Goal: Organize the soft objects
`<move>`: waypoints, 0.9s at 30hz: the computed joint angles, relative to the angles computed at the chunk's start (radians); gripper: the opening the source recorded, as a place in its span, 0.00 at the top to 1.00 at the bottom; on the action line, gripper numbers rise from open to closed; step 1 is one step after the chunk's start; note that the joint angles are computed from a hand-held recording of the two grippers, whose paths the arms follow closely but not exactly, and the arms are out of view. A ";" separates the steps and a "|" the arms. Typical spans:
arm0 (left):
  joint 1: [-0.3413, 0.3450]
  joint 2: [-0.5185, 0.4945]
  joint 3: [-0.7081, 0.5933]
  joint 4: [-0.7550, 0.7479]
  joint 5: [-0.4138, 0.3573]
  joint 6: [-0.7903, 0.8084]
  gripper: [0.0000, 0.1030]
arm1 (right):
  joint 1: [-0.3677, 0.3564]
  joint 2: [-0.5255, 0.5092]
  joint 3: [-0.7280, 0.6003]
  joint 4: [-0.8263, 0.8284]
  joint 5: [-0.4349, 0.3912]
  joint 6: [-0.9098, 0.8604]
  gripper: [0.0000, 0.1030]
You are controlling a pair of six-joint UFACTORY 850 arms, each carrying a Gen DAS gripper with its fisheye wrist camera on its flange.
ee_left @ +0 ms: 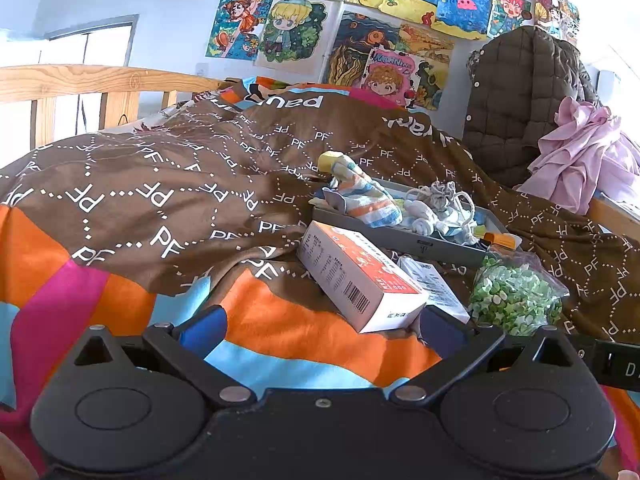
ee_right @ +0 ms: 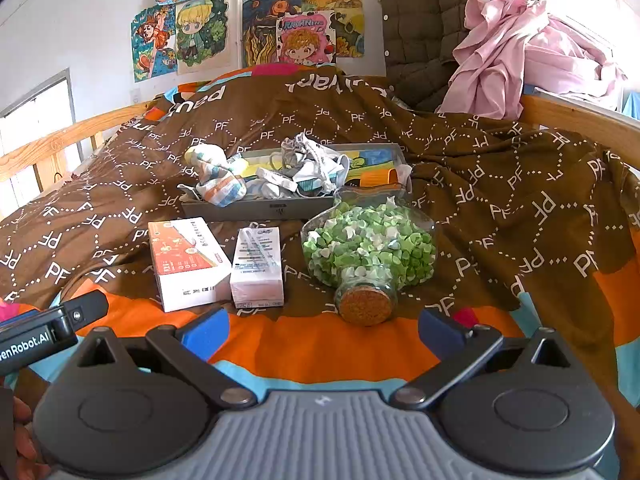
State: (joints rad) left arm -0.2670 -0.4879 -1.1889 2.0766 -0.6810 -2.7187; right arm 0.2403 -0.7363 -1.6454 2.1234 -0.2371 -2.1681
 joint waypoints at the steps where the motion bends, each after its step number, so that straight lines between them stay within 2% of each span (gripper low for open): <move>1: 0.000 0.000 0.000 0.000 0.001 0.000 0.01 | 0.000 0.001 0.003 0.003 -0.001 -0.003 0.00; 12: 0.000 0.000 0.000 0.003 0.000 -0.002 0.01 | 0.000 -0.001 -0.002 -0.006 0.001 0.006 0.00; 18: -0.007 -0.001 0.000 0.003 -0.032 0.000 0.01 | 0.000 -0.001 0.001 0.007 0.001 -0.006 0.00; 27: -0.012 -0.004 -0.011 -0.056 -0.051 0.077 0.01 | 0.000 -0.002 0.000 -0.003 0.002 0.005 0.00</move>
State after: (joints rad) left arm -0.2788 -0.4914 -1.1994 2.0203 -0.7318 -2.6420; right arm 0.2404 -0.7379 -1.6454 2.1202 -0.2350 -2.1628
